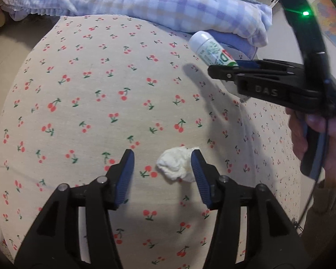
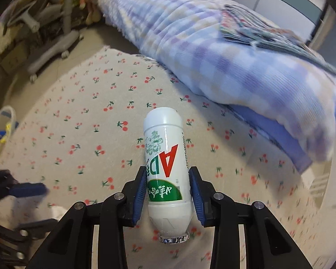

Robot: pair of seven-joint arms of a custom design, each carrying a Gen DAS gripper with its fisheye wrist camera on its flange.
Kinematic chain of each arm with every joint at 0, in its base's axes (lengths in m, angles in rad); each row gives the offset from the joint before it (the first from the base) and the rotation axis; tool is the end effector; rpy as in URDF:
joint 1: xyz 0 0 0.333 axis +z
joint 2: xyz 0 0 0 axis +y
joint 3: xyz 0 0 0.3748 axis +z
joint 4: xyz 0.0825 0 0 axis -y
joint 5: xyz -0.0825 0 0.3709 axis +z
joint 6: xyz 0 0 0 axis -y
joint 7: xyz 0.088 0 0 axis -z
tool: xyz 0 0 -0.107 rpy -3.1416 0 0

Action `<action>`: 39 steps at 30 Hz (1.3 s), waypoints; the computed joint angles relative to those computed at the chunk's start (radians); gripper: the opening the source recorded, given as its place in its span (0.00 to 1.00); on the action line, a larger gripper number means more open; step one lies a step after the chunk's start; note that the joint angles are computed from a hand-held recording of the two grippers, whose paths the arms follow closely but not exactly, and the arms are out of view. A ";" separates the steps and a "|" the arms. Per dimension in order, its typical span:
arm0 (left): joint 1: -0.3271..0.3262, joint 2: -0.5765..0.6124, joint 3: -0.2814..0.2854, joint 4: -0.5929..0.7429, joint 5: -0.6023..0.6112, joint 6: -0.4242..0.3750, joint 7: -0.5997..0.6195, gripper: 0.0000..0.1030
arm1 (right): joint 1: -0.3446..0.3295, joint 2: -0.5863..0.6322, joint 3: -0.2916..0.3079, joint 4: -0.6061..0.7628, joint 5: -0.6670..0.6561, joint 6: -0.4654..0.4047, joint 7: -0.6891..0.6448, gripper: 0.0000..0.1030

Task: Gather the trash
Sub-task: 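Grasp the white tissue with the left tool while the right tool grasps the AD yogurt bottle, then carry the tissue and bottle over the bin and open both tools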

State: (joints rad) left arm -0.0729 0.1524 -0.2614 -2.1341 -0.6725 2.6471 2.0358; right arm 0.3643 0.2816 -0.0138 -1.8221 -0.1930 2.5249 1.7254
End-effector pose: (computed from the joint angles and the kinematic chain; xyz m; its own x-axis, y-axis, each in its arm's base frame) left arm 0.5630 -0.1717 0.4386 -0.3026 -0.8810 0.3636 -0.9064 0.1480 -0.3957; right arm 0.6271 0.2323 0.4909 0.3012 -0.9476 0.1061 -0.8519 -0.3174 -0.4165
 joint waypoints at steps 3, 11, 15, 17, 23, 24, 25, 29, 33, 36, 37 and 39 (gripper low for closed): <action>-0.016 0.015 -0.003 0.010 0.043 0.003 -0.043 0.53 | 0.001 -0.051 -0.008 -0.046 0.003 0.000 0.063 0.37; -0.055 0.018 -0.027 -0.029 0.246 0.123 -0.159 0.19 | -0.026 -0.163 0.021 -0.155 0.004 -0.007 0.157 0.37; -0.040 0.001 -0.050 -0.058 0.223 0.159 -0.116 0.14 | -0.040 -0.207 0.039 -0.194 0.001 -0.012 0.231 0.37; -0.038 -0.018 -0.048 -0.071 0.211 0.150 -0.115 0.13 | -0.041 -0.227 0.051 -0.209 -0.018 -0.020 0.283 0.37; -0.076 -0.158 -0.002 -0.189 0.194 0.231 -0.036 0.13 | -0.033 -0.293 0.099 -0.258 -0.068 -0.037 0.397 0.37; -0.086 -0.193 0.013 -0.214 0.178 0.245 -0.015 0.13 | -0.031 -0.304 0.107 -0.267 -0.070 -0.034 0.418 0.37; -0.094 -0.222 0.030 -0.236 0.176 0.258 -0.008 0.13 | -0.031 -0.310 0.112 -0.272 -0.072 -0.032 0.430 0.37; -0.143 -0.343 0.123 -0.318 0.106 0.276 0.059 0.13 | -0.014 -0.345 0.156 -0.309 -0.148 -0.013 0.538 0.37; -0.196 -0.464 0.223 -0.397 0.102 0.285 0.095 0.13 | 0.004 -0.368 0.199 -0.312 -0.254 -0.027 0.653 0.37; -0.242 -0.520 0.303 -0.436 0.114 0.299 0.119 0.13 | 0.019 -0.389 0.222 -0.321 -0.289 -0.002 0.715 0.37; -0.252 -0.545 0.327 -0.450 0.123 0.295 0.122 0.13 | 0.021 -0.391 0.226 -0.322 -0.296 0.004 0.728 0.37; -0.280 -0.576 0.389 -0.461 0.131 0.279 0.132 0.13 | 0.033 -0.392 0.244 -0.325 -0.312 0.027 0.771 0.37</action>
